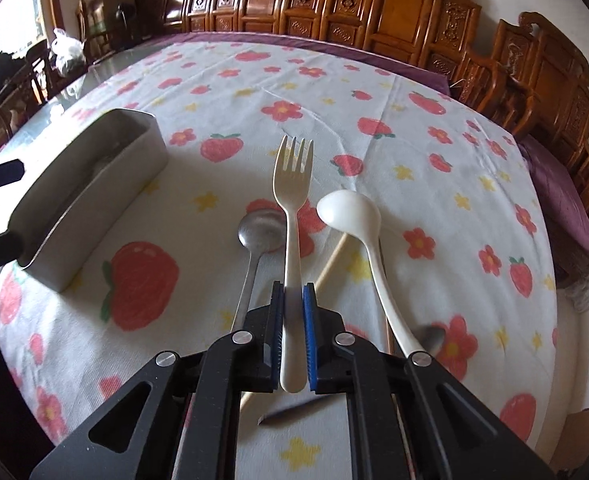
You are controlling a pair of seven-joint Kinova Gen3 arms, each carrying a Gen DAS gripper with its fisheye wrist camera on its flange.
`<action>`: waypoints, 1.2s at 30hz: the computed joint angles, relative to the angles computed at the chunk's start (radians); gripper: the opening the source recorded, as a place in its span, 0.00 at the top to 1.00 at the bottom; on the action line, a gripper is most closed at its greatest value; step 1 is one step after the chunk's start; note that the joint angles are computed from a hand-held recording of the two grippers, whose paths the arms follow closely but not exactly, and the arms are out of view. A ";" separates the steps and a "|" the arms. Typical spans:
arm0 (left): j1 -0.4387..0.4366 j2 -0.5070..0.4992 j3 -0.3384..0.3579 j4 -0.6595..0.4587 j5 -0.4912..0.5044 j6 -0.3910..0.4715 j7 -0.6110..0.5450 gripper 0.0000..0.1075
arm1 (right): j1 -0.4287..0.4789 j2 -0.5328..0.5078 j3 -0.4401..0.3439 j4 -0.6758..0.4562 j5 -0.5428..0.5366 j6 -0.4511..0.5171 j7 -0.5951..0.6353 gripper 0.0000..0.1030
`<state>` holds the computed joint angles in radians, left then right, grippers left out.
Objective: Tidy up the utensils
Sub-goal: 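Hold the white fork with the right tool while the left tool grasps a steel spoon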
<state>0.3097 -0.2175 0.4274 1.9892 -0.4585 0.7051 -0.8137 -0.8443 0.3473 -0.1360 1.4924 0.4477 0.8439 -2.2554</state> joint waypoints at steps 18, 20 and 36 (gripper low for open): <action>0.173 0.194 0.051 -0.123 -0.209 0.107 0.207 0.23 | 0.019 -0.170 -0.069 0.324 0.125 -0.107 -0.310 0.89; 0.193 0.228 0.023 -0.142 -0.204 0.096 0.194 0.25 | 0.029 -0.173 -0.072 0.336 0.123 -0.116 -0.313 0.89; 0.304 0.457 -0.187 -0.278 -0.060 0.031 0.075 0.50 | 0.076 -0.180 -0.072 0.375 0.090 -0.161 -0.301 0.89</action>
<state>0.6136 0.2399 0.2402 1.7110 -0.5183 0.7362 -0.7383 -0.7679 0.1674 -0.2082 1.8670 0.5381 0.6826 -2.5568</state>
